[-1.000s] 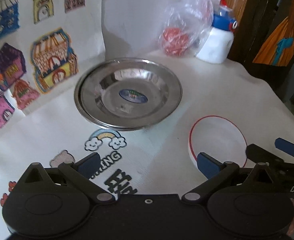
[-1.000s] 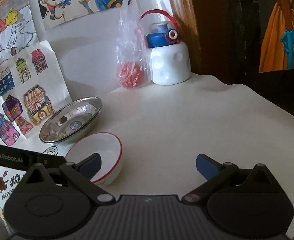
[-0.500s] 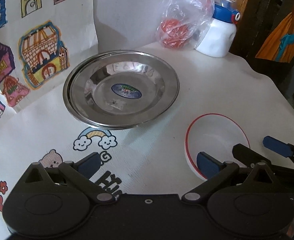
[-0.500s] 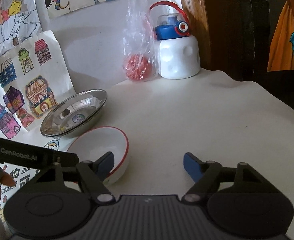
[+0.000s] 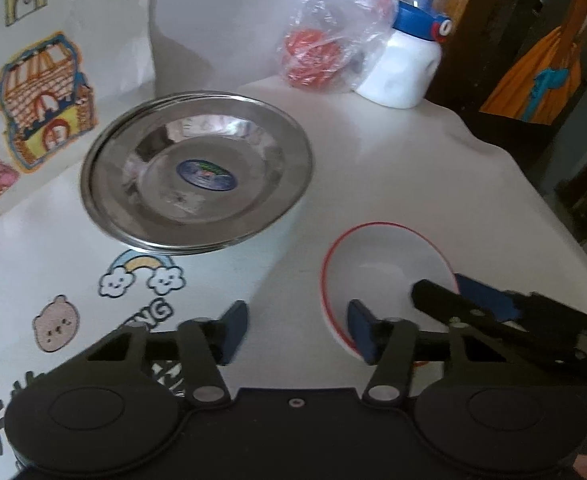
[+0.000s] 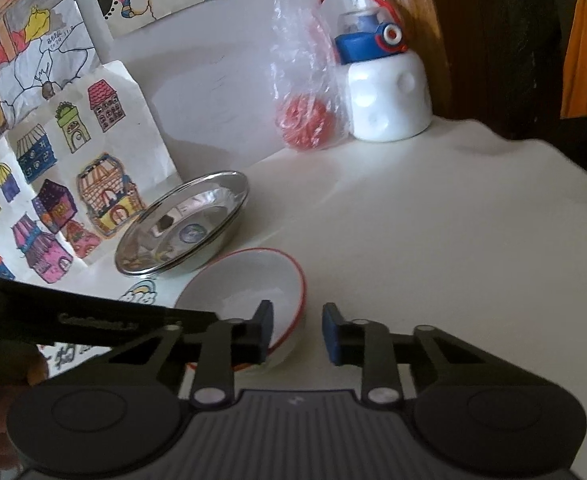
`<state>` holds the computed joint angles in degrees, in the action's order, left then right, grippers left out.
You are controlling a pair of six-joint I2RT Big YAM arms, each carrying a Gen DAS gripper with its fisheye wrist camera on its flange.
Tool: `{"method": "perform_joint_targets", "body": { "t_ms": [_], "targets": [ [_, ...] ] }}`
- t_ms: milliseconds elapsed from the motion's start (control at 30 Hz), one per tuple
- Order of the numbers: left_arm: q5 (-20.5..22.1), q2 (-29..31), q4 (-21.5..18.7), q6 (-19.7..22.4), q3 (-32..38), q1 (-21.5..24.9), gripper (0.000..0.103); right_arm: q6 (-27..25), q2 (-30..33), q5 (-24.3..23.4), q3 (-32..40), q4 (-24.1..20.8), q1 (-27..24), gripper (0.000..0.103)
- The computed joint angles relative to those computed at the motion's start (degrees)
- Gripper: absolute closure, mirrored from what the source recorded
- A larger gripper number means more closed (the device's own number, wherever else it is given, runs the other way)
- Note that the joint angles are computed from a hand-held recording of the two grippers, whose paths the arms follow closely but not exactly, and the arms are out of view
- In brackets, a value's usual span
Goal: Organize plates and bowls
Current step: 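Close both tools on the rim of the second white bowl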
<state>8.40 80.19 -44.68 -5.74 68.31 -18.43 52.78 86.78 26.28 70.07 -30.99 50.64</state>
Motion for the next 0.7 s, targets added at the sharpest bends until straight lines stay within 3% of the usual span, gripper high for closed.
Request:
{"method": "perform_joint_targets", "body": {
  "t_ms": [167, 400, 533, 700],
  "targets": [
    [2.6, 0.8, -0.3, -0.8, 0.6, 0.3, 0.069, 2.4, 0.3, -2.4, -0.2, 1.2, -0.4, 0.073],
    [4.5, 1.0, -0.3, -1.9, 0.7, 0.7, 0.076, 4.5, 0.0, -1.2, -1.1, 2.4, 0.1, 0.078],
    [5.6, 0.8, -0.4, -2.2, 0.5, 0.6, 0.089, 6.7, -0.3, -0.1, -2.0, 3.5, 0.4, 0.084],
    [4.7, -0.7, -0.1, -2.4, -0.6, 0.2, 0.092, 9.5, -1.3, 0.9, -2.8, 3.9, 1.3, 0.091]
  ]
}}
